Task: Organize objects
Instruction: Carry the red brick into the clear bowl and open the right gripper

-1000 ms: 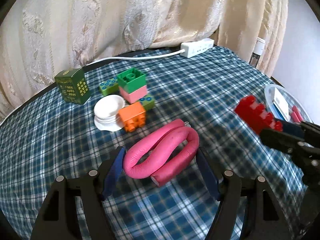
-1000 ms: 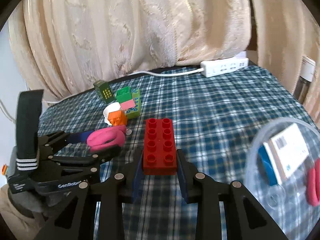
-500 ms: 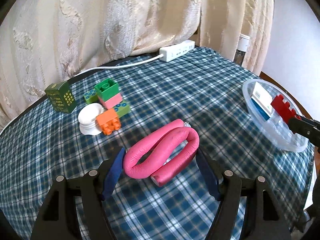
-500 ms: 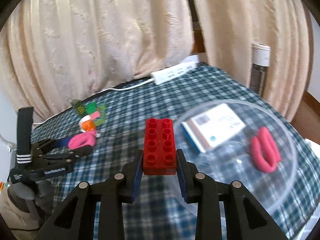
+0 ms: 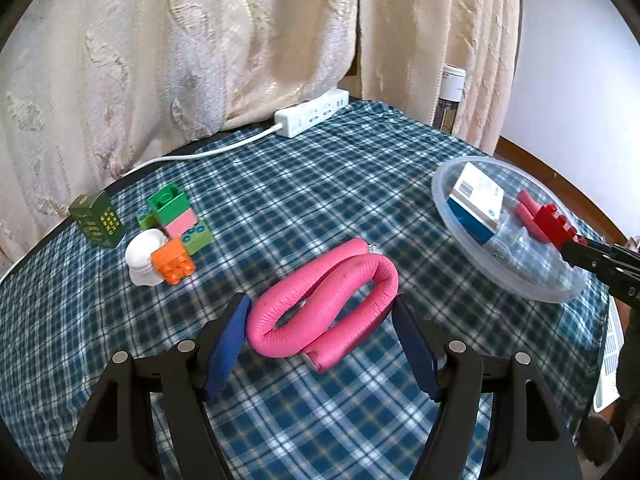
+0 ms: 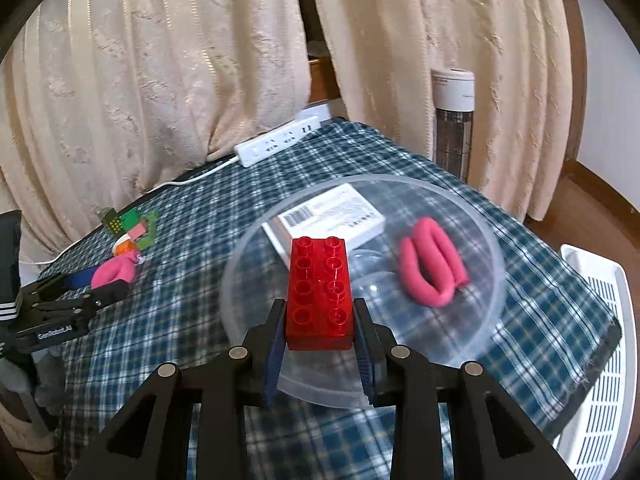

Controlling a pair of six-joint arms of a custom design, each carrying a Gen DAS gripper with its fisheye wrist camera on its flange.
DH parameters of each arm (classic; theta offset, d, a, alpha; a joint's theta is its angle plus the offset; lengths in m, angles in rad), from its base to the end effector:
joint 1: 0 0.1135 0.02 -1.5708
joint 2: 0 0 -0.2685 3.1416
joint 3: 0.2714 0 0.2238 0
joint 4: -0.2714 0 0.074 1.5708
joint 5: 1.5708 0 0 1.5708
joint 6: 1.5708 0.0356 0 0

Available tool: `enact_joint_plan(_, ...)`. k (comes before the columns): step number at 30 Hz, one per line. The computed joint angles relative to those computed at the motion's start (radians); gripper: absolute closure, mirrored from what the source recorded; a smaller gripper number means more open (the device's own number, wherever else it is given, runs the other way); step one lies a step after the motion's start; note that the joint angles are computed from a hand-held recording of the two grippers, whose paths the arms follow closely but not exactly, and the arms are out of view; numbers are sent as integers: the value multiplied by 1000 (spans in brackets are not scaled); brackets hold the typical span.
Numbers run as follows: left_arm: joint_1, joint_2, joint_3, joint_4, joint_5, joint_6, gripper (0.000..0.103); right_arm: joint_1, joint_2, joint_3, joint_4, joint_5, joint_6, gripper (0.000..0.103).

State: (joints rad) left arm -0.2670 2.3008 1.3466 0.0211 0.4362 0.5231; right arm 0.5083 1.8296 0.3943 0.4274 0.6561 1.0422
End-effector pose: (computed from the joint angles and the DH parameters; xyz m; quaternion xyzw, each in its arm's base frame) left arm 0.4165 -0.1295 0.0870 0.4194 0.8296 -0.1647 0.3298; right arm 0.2131 0.0939 0.0811 0.3262 0.8536 -0.0370 0.4044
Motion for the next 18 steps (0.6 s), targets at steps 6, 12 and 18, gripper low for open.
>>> enact_joint_plan(6, -29, -23, -31, 6, -5, -13, 30, -3, -5, -41, 28, 9, 14, 69)
enact_joint_plan(12, -64, -53, -63, 12, -10, -21, 30, -16, -8, -81, 77, 10, 6, 64)
enact_joint_plan(18, -108, -83, -100, 28, -20, -22, 30, -24, -12, -136, 161, 10, 6, 57)
